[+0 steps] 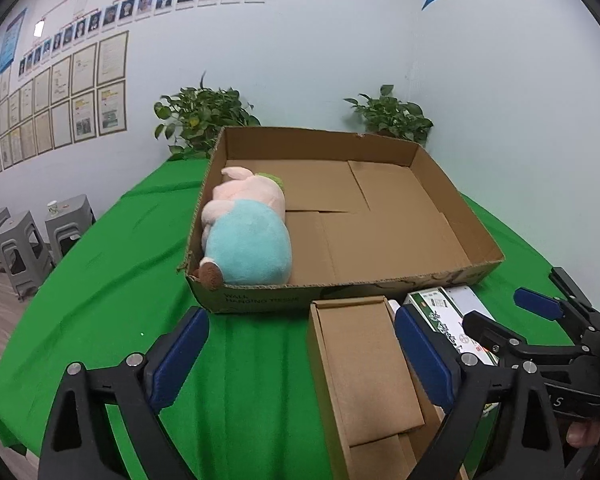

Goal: Organize objects
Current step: 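Grasp the long narrow brown box with the right gripper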

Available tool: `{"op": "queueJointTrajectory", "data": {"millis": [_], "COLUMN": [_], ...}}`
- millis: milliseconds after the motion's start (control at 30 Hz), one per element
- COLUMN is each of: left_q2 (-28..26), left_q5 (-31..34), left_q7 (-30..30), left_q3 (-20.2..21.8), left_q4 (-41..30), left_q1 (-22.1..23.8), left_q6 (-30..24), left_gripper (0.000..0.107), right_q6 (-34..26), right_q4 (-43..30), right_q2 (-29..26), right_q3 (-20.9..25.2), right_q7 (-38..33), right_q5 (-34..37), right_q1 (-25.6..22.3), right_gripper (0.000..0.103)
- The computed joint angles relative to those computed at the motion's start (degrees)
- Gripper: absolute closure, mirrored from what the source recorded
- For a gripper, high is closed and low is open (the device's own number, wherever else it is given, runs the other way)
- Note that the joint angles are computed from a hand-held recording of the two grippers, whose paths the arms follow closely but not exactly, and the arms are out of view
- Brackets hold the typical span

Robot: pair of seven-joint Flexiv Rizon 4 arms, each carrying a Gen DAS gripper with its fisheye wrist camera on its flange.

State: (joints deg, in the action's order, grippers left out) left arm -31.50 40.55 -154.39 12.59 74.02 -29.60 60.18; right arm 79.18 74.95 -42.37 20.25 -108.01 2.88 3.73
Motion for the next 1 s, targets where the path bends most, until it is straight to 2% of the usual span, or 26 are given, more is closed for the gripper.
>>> {"op": "queueJointTrajectory", "data": {"millis": [133, 267, 433, 633, 700, 800, 933, 1000], "left_q2": [0.4, 0.5, -0.2, -1.5, -1.7, -2.0, -2.4, -2.6], "left_q5": [-4.9, -12.2, -19.3, -27.8, -29.7, -33.6, -37.6, -38.8], "left_q7": [4.7, 12.3, 19.3, 25.7, 27.1, 30.2, 33.2, 33.9], "left_q3": [-3.2, -6.7, -8.5, -10.5, -10.1, -11.3, -11.8, -11.3], "left_q4": [3.0, 7.5, 11.7, 14.5, 14.9, 16.2, 17.2, 17.2], "left_q1": [3.1, 6.2, 7.1, 8.3, 7.8, 8.4, 8.2, 7.7], "left_q6": [3.0, 7.1, 10.9, 14.0, 14.1, 15.2, 16.3, 16.0], "left_gripper": [0.012, 0.012, 0.014, 0.039, 0.05, 0.058, 0.069, 0.078], "right_q6": [-4.2, -11.9, -15.4, -16.2, -17.1, -17.7, -17.1, -19.5], "right_q4": [-0.7, -0.5, 3.0, 4.4, 4.4, 4.7, 5.2, 4.1], "right_q2": [-0.3, 0.5, 3.0, 4.8, 5.2, 5.8, 6.1, 5.8], "right_q3": [3.6, 9.2, 7.6, 3.5, 2.3, 1.0, -0.6, 0.2], "right_q7": [-4.3, -11.4, -15.1, -16.6, -16.9, -16.8, -16.1, -16.5], "right_q5": [1.4, 6.8, 10.5, 14.2, 14.7, 15.4, 15.0, 15.7], "right_q1": [-2.5, -7.3, -7.3, -4.1, -3.1, -2.0, -0.3, -0.9], "right_gripper": [0.011, 0.011, 0.011, 0.011, 0.016, 0.027, 0.035, 0.051]}}
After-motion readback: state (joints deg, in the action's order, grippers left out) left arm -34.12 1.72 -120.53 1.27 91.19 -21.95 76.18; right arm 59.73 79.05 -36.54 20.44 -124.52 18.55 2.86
